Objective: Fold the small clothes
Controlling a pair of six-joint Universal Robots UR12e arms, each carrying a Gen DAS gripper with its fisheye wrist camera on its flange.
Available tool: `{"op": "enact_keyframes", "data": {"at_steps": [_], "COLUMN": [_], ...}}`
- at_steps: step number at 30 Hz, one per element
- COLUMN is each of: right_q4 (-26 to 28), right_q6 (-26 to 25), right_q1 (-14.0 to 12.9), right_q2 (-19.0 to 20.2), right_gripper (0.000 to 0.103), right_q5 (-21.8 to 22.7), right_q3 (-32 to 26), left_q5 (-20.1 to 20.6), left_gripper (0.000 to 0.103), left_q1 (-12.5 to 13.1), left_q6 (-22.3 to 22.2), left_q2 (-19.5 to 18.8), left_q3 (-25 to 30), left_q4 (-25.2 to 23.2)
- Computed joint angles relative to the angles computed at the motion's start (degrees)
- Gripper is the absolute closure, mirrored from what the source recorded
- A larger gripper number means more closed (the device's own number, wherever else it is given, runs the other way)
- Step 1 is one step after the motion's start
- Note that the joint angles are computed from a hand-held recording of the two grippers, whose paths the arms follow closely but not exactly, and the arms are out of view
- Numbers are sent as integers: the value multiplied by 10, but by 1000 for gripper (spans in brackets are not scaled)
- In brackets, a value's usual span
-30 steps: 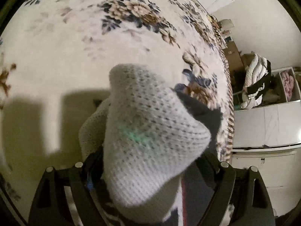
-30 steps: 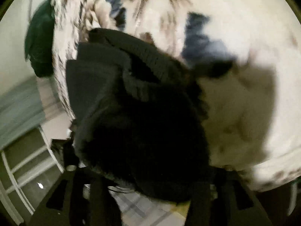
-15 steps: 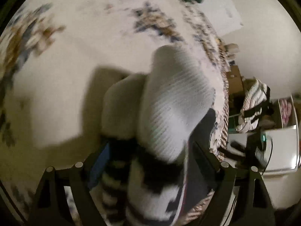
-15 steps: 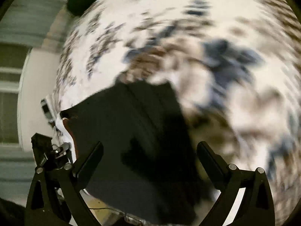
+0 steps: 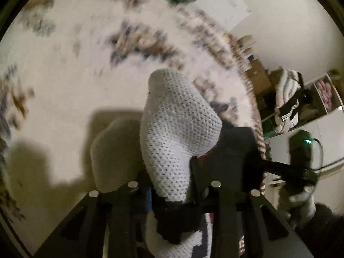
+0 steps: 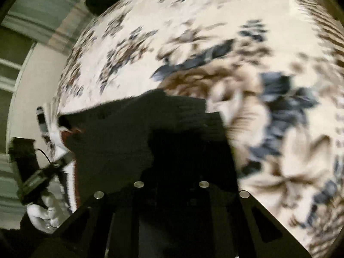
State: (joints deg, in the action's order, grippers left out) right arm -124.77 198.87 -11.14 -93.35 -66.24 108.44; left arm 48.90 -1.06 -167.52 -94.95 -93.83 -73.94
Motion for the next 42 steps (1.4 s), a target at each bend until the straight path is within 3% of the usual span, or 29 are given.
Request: {"op": "enact_keyframes", "data": {"at_steps": [4,7,8,10,13,18,20,21,22,26,30,34,37,39,40,42], "right_q4": [98,118,106,88,92,168,191,183,181,129,64,45,49,55,73,105], "right_q6": [5,-20,-27,-45,-110,-235,-282,-303,-315,-297,-207,-145,-119,-104,-100,-57], "right_q1": [-16,-12,-11,-6,11,63,78,80,82,78,66,53,50,59,57,34], "right_q2": [13,10,5,1,19,103,122,122,121,94,59,47,60,81,92,98], "right_gripper": [78,60,57,44,35,33,40,77,97,98,98,99,99,103,103,102], "right_q5": [27,1,-7,1,8,-48,-74,-77,-89,-106,-115,-130,-134,-176,-177,-114], "right_q3": [-11,-35,-39,-45,-72,-157,-176,-173,-172,-147,-114,-97,-99,-110,-118,-122], "left_q5": [-15,12,22,41,81,101,101,102,100,90,72,89,158,198,187,109], "left_gripper": [70,65,54,45,45,45,45,45,45,45,45,45,45,43,43,43], "left_q1": [5,7,8,5,-10,-25,-25,-25,-24,-19,-23,-43,-69,-77,-71,-47], "left_q6": [-4,5,4,-3,-13,-7,-7,-8,-9,-22,-20,-7,2,-4,-18,-47], "left_q2": [-13,-2,2,1,-14,-34,-34,-34,-33,-27,-22,-32,-53,-69,-74,-76], "left_q3": [20,40,46,53,69,88,89,89,89,87,85,90,98,102,102,103], "left_q4": [-68,-84,-78,-52,-17,-5,-2,-4,-7,-15,-15,-9,2,-8,-18,-52]}}
